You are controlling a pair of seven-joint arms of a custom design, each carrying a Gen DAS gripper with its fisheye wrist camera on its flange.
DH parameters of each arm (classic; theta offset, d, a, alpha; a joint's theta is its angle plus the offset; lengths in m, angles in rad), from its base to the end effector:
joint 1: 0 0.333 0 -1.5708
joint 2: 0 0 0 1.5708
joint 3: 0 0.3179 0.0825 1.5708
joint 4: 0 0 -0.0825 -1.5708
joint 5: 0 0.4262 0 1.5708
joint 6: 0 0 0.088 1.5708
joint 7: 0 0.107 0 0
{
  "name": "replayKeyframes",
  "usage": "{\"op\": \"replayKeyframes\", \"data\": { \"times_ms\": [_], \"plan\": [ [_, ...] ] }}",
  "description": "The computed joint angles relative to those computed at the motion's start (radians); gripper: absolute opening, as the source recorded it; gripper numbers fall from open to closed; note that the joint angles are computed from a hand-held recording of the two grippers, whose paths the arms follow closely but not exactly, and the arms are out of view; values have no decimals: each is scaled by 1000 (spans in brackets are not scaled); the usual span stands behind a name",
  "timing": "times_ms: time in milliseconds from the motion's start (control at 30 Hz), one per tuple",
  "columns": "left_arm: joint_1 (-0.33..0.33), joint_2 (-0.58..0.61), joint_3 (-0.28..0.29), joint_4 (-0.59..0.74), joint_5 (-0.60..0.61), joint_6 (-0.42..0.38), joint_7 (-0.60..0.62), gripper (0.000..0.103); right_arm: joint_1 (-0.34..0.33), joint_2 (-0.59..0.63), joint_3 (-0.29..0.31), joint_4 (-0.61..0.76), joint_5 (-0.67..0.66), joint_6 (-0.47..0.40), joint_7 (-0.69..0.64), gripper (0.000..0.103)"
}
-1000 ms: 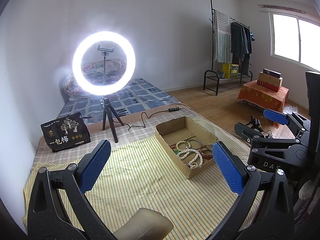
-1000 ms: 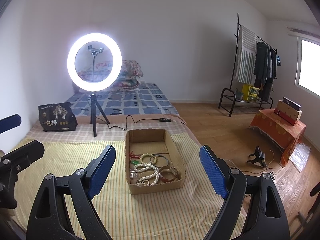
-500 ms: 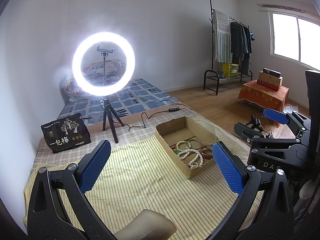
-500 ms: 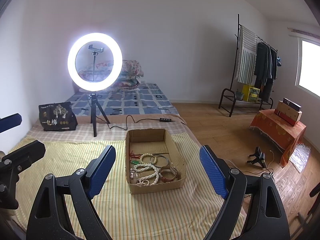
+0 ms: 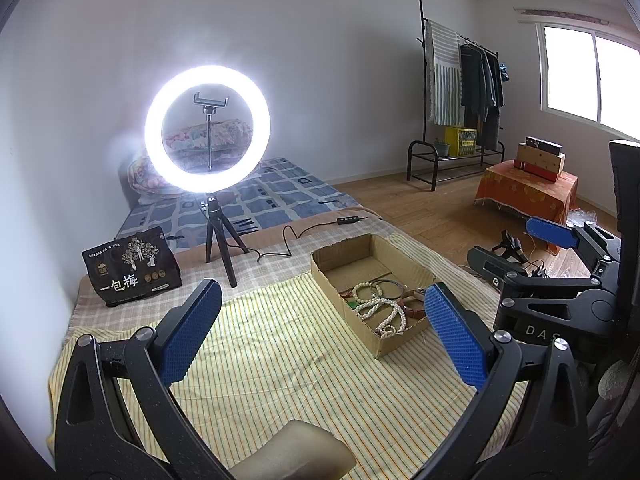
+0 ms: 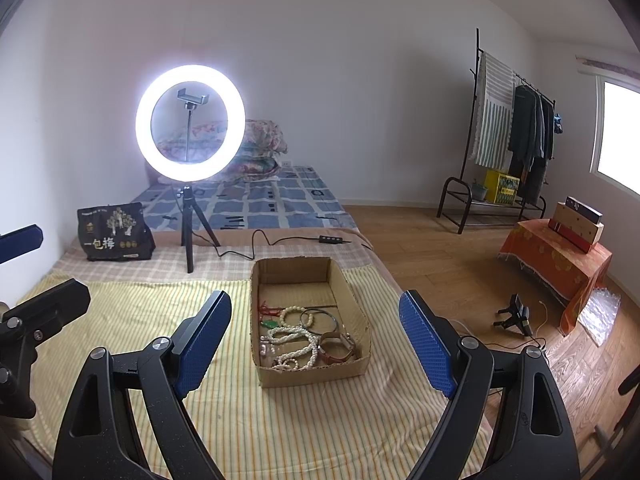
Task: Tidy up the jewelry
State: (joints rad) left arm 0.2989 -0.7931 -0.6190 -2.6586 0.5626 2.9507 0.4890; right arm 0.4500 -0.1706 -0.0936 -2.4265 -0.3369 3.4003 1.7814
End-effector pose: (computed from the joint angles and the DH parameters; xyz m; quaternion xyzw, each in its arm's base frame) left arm 0.3944 -0.1875 0.5128 -0.6505 0.5441 -0.3359 0.4099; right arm 0.4932 0.2215 0.4856 -0.7294 0.4242 -0.2965 0.4473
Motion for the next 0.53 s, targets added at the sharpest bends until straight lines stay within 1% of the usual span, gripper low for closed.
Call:
{"op": "replayKeyframes", "data": {
  "times_ms": [67,200,267,300,433,500,533],
  "plan": [
    [-1,0,2,0,1,-2,1,103,-7,0,10,0,7,0,-4,86],
    [-3,1,1,1,1,-4,-2,103,21,-1,-27,0,-27,-3,11,86],
    [-12,7,11,0,0,-7,5,103,33,0,-42,1,-43,-6,17,86],
    [-12,8,12,-1,1,-7,6,103,23,3,-30,3,-36,-6,11,86],
    [-4,0,8,-4,9,-11,0,103,35,4,-46,5,-49,-9,18,86],
    [7,-5,1,-4,13,-19,-9,103,33,5,-44,5,-50,-8,17,86],
    [9,-9,2,-7,12,-22,-16,103,24,5,-32,5,-43,-8,12,86]
  ]
}}
